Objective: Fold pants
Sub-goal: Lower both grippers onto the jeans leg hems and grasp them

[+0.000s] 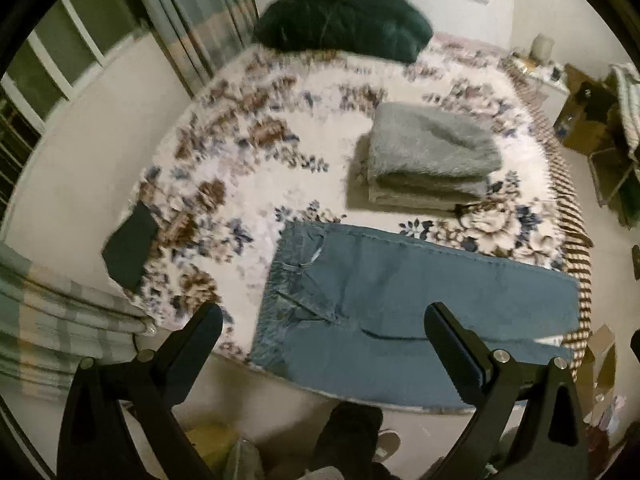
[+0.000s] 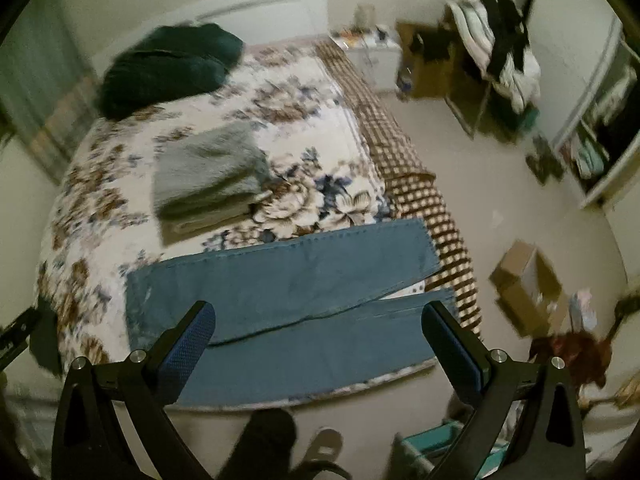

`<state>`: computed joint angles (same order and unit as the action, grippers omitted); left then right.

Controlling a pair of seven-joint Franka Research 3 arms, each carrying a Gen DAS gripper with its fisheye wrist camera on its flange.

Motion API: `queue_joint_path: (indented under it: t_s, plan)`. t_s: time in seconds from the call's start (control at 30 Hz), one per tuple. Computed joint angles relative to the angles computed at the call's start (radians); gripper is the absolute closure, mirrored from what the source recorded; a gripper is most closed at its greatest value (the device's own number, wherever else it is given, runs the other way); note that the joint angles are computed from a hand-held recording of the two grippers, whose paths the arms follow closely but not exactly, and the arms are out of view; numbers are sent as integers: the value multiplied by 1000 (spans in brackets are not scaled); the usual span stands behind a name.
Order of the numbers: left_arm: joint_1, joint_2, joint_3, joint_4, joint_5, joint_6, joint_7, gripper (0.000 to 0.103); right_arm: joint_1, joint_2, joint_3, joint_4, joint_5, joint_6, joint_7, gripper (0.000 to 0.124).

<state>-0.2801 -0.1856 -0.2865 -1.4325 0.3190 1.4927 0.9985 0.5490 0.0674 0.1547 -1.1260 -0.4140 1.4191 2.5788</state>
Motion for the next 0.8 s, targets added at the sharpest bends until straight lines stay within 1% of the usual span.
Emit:
queue_joint_path:
  t_s: [0.03,0.07,0.1,0.17,0.23,0.27,0.37,0.4,0.53,0.57,0.67,0.73,0.77,0.8]
  plan:
    - [7,31,8,-2,-3,19,-6,0,-24,8,-19,-38,25,48,2,21]
    - [18,89,19,7,0,37,-16,0,-46,28,-35,-57,46,81,6,21]
    - [24,132,27,20,-1,40,-22,0,-65,62,-50,-60,68,100,14,21]
    - [35,226,46,50,-4,49,-48,0,-111,126,-87,-83,133,170,28,21]
    - [48,344,71,95,-28,52,-86,0,-154,204,-119,-89,198,219,42,21]
    - [51,387,80,122,-35,47,-94,0,-180,248,-134,-97,243,261,51,21]
    - [69,565,109,231,-88,27,-137,0,-230,349,-170,-107,315,328,77,21]
    - [75,609,115,262,-108,18,-150,0,-247,392,-181,-97,337,341,86,21]
    - [105,802,132,394,-190,-12,-208,0,-292,494,-213,-99,394,389,126,21]
    - [107,859,136,449,-200,-32,-220,0,-303,515,-220,-105,404,403,137,21]
    - [116,933,147,492,-210,-46,-259,0,-329,583,-232,-95,427,421,153,21]
    - [121,954,149,494,-212,-49,-274,0,-343,622,-236,-81,440,423,153,21]
    - [123,951,151,472,-209,-38,-283,0,-353,654,-236,-58,449,419,150,21]
    - [124,941,151,449,-205,-22,-288,4,-357,665,-237,-55,455,421,152,21]
